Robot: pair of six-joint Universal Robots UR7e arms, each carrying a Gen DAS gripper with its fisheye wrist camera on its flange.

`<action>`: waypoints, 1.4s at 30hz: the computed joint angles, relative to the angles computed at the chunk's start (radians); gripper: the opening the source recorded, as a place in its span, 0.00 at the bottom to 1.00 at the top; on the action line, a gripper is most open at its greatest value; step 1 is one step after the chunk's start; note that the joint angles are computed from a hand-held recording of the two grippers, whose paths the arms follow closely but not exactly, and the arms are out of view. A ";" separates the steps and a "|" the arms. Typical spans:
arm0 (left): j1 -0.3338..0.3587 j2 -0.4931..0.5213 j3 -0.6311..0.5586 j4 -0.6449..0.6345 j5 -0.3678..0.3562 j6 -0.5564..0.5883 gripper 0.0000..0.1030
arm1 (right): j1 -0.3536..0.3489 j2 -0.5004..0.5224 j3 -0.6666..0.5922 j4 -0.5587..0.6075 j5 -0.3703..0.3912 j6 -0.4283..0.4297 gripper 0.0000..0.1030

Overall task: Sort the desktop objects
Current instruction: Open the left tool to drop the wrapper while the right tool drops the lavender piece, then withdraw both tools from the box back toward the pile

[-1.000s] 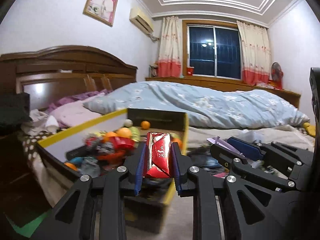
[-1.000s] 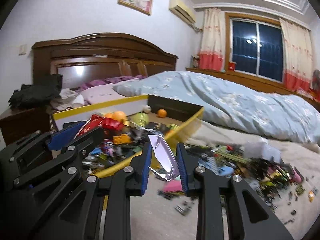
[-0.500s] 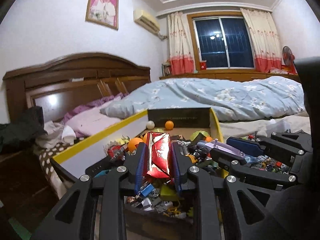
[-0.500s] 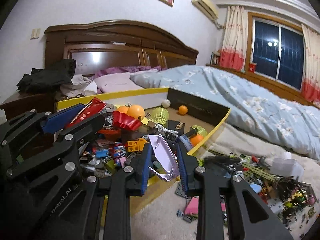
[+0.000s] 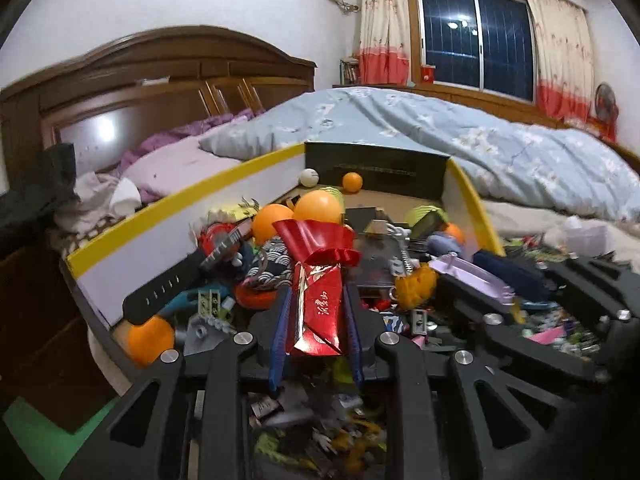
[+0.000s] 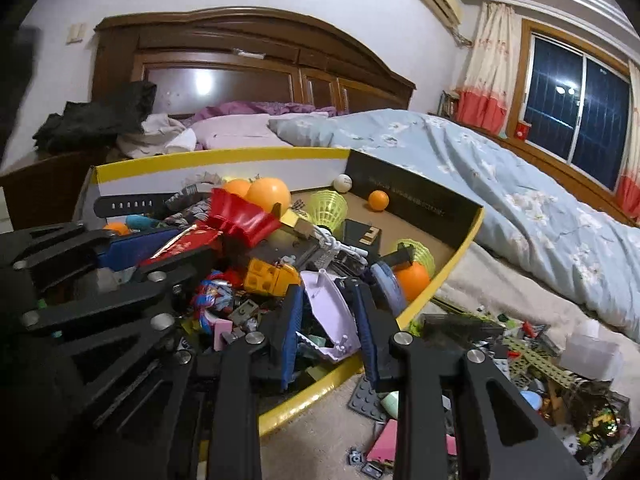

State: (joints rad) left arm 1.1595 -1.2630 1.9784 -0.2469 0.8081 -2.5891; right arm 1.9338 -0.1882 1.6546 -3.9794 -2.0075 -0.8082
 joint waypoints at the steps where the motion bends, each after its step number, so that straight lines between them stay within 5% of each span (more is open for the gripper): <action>1: -0.001 0.003 -0.001 -0.004 -0.004 0.010 0.24 | -0.003 -0.001 0.003 -0.004 0.008 0.008 0.26; 13: -0.024 -0.002 0.029 -0.102 -0.113 0.047 0.37 | -0.011 0.005 0.003 -0.028 0.029 0.018 0.29; 16: -0.026 0.019 -0.001 -0.106 -0.196 0.060 0.43 | 0.005 0.017 -0.023 -0.010 -0.012 0.010 0.33; 19: -0.022 0.017 -0.017 -0.082 -0.206 0.026 0.43 | 0.017 0.026 -0.055 0.022 -0.045 0.007 0.36; 22: -0.035 0.008 0.016 -0.185 -0.238 0.092 0.44 | 0.014 0.033 -0.056 -0.004 -0.044 0.008 0.41; 24: -0.037 -0.005 0.046 -0.265 -0.239 0.151 0.44 | 0.016 0.028 -0.049 -0.003 -0.050 0.008 0.46; 26: -0.043 -0.034 0.094 -0.381 -0.252 0.206 0.44 | 0.021 0.028 -0.044 -0.029 -0.051 -0.008 0.61; 29: -0.047 -0.069 0.116 -0.396 -0.253 0.204 0.44 | 0.021 0.034 -0.035 -0.093 -0.014 -0.035 0.74; 42: -0.076 -0.177 0.203 -0.446 -0.237 0.222 0.61 | 0.071 0.057 -0.029 -0.234 -0.059 -0.047 0.79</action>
